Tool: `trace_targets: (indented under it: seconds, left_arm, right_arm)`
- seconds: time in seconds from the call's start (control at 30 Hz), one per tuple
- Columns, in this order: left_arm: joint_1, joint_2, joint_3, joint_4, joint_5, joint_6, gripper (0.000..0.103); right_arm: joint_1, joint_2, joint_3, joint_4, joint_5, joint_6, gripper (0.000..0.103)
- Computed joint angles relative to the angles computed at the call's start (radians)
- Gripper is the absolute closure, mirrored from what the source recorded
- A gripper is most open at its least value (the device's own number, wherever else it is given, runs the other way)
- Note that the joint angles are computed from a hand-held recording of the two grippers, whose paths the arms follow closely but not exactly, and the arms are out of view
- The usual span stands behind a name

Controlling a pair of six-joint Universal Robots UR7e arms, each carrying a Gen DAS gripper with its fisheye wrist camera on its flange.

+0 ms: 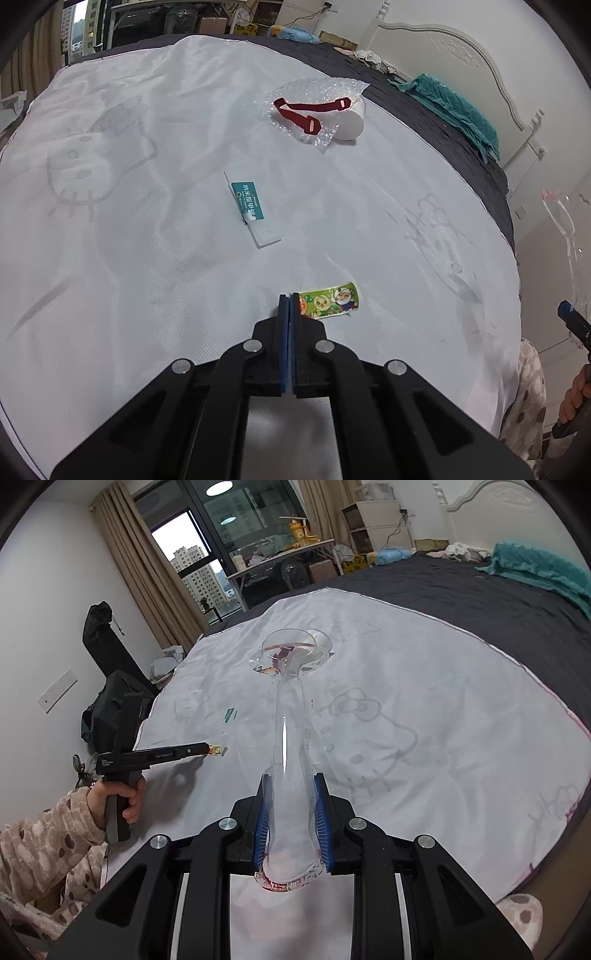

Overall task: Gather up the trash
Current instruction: 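Grasp the green snack packet with the left tool while the right tool holds the bottle, then carry the bottle and snack packet over the wastebasket with both tools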

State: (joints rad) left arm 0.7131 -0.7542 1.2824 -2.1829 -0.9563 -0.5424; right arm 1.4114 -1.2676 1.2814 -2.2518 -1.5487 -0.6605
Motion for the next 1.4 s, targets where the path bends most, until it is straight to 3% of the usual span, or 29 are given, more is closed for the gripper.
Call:
trace_targets:
  seconds: [0.33, 0.6, 0.77, 1.0, 1.17, 1.4]
  left_arm:
    - [-0.085, -0.102, 0.078, -0.064, 0.079, -0.008, 0.103]
    - [-0.15, -0.267, 0.203, -0.009, 0.213, -0.102, 0.103]
    - [-0.177, -0.388, 0.289, 0.098, 0.298, -0.216, 0.103]
    - [-0.191, -0.591, 0.412, 0.336, 0.397, -0.474, 0.103]
    - [-0.182, -0.727, 0.468, 0.53, 0.43, -0.622, 0.103]
    - [-0.149, -0.844, 0.496, 0.717, 0.459, -0.729, 0.103]
  right_arm:
    - [0.016, -0.016, 0.018, 0.003, 0.007, -0.023, 0.081]
    - [0.068, -0.011, 0.041, 0.041, 0.005, -0.055, 0.081]
    - [0.114, 0.013, 0.052, 0.08, 0.0, -0.069, 0.081]
    - [0.207, 0.066, 0.054, 0.135, -0.031, -0.113, 0.081]
    - [0.285, 0.135, 0.023, 0.185, -0.051, -0.154, 0.082]
    - [0.385, 0.256, -0.031, 0.237, -0.084, -0.212, 0.082]
